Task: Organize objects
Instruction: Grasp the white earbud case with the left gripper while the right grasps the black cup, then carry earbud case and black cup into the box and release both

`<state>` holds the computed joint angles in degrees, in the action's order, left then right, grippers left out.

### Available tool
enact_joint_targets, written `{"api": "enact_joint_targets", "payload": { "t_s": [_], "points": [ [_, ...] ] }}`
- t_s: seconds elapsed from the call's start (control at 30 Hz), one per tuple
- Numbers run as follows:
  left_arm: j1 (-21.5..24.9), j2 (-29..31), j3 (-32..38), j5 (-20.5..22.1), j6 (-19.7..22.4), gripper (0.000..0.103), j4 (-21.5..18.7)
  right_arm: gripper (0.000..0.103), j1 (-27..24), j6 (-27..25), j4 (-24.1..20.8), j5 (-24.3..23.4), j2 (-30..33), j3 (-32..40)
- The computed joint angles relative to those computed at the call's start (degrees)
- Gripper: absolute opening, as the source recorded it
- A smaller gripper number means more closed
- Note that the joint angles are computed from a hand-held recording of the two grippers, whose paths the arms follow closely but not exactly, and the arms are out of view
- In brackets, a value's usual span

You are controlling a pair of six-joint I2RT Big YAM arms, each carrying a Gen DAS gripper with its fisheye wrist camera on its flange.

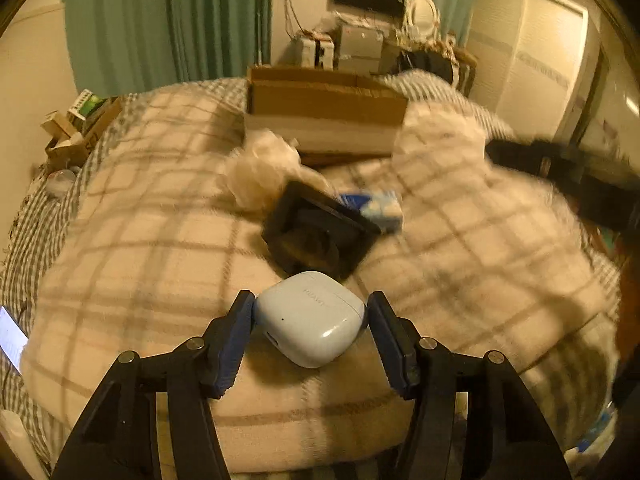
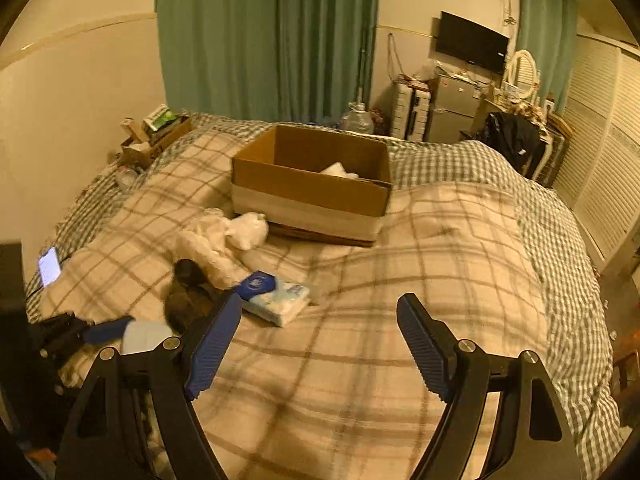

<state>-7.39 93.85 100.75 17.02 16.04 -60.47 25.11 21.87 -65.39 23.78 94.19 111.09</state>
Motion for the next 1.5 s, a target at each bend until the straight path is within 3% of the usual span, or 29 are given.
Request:
{"api": "enact_joint_targets", "payload": {
  "t_s": [0.23,0.5,0.7,0.83,0.9,1.3,1.5],
  "points": [
    [3.5,2.4,5.2,-1.7,-3.3,0.059,2.1,0.08,0.9,-3.8,0.0,-5.5,5.2,5.1],
    [5.4,5.4,8.4,-2.8,-4.1,0.059,2.3,0.08,1.3,-8.9,-11.2,-13.2,18.3,20.7],
    [6.1,5.9,8.7,-2.4,-5.0,0.059,1.8,0.078,1.0,-10.2,-16.1,-16.3,23.3,26.7],
    [6.1,6.0,8.9,-1.9,-5.2,0.059,1.4,0.058,1.2,-10.5,-15.0,-17.3,22.4,24.7],
    [6.0,5.9,9.1,-1.5,-5.3,0.059,1.2,0.032,1.1,-10.2,-12.7,-17.6,20.5,22.3],
    [5.8,5.9,10.8,0.5,-6.3,0.059,0.7,0.03,1.8,-10.5,-8.5,-14.6,16.0,19.1],
    [5.2,9.3,18.7,1.9,-6.7,0.059,-1.8,0.03,1.4,-13.2,-7.0,-11.0,13.7,21.3]
  ]
}}
